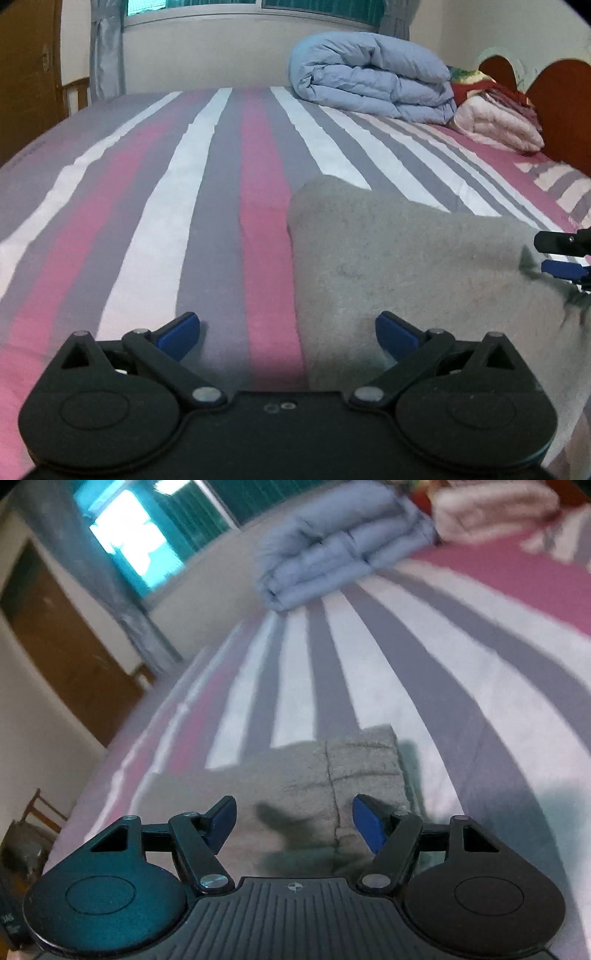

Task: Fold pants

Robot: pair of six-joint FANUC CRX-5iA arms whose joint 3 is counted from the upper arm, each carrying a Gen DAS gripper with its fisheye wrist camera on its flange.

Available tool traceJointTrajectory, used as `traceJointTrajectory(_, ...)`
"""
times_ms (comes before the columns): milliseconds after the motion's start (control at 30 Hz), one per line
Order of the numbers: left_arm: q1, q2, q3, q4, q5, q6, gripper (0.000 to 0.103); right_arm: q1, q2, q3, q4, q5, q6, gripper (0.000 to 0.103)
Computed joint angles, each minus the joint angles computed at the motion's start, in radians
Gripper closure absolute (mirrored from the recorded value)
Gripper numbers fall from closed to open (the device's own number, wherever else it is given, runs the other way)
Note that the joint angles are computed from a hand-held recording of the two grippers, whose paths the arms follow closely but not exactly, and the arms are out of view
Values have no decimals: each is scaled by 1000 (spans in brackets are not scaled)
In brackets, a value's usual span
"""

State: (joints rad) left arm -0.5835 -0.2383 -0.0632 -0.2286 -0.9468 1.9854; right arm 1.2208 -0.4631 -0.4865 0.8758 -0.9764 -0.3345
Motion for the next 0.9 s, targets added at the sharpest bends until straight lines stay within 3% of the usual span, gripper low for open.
traceJointTrajectory(100, -3, -11, -2, -15, 17, -1, 7, -6, 3, 18, -3, 2, 28, 33)
traceJointTrajectory(233, 14, 3, 1, 3, 56, -1, 7, -3, -25, -29, 146, 26, -9, 33)
traceJointTrajectory(300, 23, 15, 0, 18, 66, -16, 6, -23, -3, -9, 96, 39, 32, 33)
traceJointTrajectory(367, 29, 24, -5, 32, 72, -34, 6, -30, 49, 53, -23, -11, 145, 32)
traceJointTrajectory(433, 40, 24, -13, 53, 82, -51, 6, -44, 85, 83, -61, -15, 215, 19)
traceJointTrajectory(500, 46, 10, -20, 62, 78, -66, 7, -47, 90, 97, -69, -10, 240, 18)
traceJointTrajectory(633, 53, -58, -65, 72, 91, -89, 7, -3, -17, -21, 102, 29, 80, 18)
traceJointTrajectory(767, 73, -145, -139, 119, 94, -93, 7, 103, -120, -79, 130, -77, -11, 18)
traceJointTrajectory(833, 68, -179, -165, 122, 94, -75, 7, 215, -158, -91, 132, -232, -50, 18)
traceJointTrajectory(900, 65, -195, -188, 146, 92, -81, 7, 316, -202, -124, 145, -320, -127, 17)
